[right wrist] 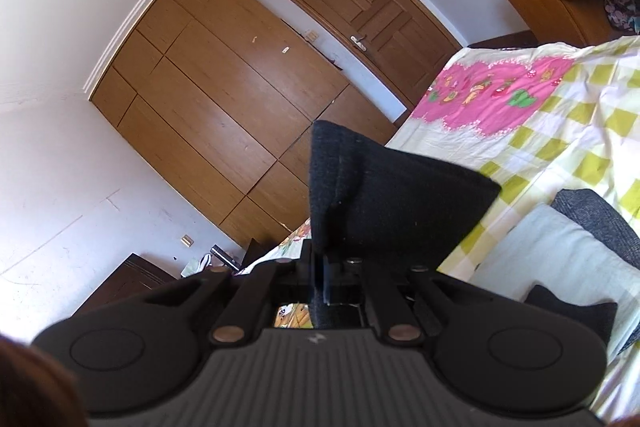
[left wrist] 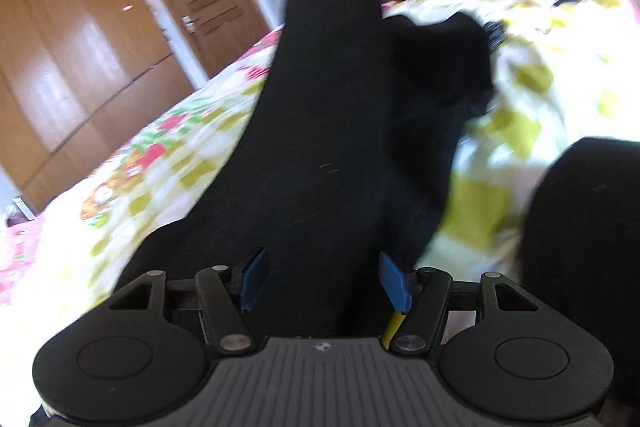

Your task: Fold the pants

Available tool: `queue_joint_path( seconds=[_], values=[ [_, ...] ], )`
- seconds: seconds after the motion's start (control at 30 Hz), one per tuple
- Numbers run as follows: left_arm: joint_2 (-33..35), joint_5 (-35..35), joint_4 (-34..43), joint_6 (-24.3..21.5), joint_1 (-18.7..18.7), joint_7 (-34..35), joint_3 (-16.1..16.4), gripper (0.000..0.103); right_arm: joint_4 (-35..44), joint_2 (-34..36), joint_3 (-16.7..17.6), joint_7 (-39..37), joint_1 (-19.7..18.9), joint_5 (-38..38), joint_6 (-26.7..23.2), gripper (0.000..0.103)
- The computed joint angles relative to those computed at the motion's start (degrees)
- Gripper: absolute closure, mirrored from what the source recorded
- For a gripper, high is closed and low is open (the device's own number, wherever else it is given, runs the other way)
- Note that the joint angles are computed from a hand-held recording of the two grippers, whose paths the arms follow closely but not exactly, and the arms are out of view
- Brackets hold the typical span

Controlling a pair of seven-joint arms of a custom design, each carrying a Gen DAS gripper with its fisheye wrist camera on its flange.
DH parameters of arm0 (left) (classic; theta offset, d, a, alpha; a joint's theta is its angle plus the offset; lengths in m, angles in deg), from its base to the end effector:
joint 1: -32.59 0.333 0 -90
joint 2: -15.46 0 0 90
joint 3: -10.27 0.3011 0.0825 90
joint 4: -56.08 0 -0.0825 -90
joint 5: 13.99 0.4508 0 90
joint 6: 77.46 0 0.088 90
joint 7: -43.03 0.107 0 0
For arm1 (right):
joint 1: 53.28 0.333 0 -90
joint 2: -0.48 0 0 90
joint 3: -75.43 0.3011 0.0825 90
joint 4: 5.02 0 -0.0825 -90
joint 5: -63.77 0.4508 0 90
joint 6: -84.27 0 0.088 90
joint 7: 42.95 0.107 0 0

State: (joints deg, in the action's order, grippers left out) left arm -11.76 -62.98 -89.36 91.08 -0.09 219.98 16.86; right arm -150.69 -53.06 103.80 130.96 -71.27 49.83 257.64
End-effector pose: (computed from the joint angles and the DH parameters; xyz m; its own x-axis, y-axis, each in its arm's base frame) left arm 0.4719 -0.1752 0.4736 -0.7699 -0.5019 -0.3942 -0.0812 0.6898 -0.7195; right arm 0.4028 0.1510 0.6543 -0.2091 -0.6648 -0.7172 -0.0435 0.7390 -0.6723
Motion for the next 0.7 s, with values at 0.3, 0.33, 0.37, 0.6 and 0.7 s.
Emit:
queue_joint_path(
  seconds=[0.3,0.33,0.37,0.6,0.7],
  values=[
    [-3.92,7.19,0.57,-7.17,6.67,-10.6,-2.7,0.082,-8.63,-9.65,-1.98,2.18,3.15,0.45,-5.96,0.099],
    [-4.54,7.92,0.15,-8.01,6.93,-11.05,-2.84,0.082,-9.87,-11.28,-2.05,2.28,3.85,0.08,-7.56,0.099],
    [-4.91,8.81,-0.35,-8.94,7.31,-11.64,-3.1,0.082,-10.81,-12.27,-2.15,2.23,4.61,-0.37,-9.4,0.099],
    [-2.57,14.93,-1.73,-10.0,8.91,-12.92,-5.24,0.079,-9.11,-5.41,-3.12,-2.2,10.25,-5.46,-31.05,0.097],
    [-5.0,14.53,-1.02,-16.37,9.65,-13.17,-2.75,0.067,-8.03,-4.82,-3.19,-1.14,11.16,-7.95,-34.93,0.092]
  ],
)
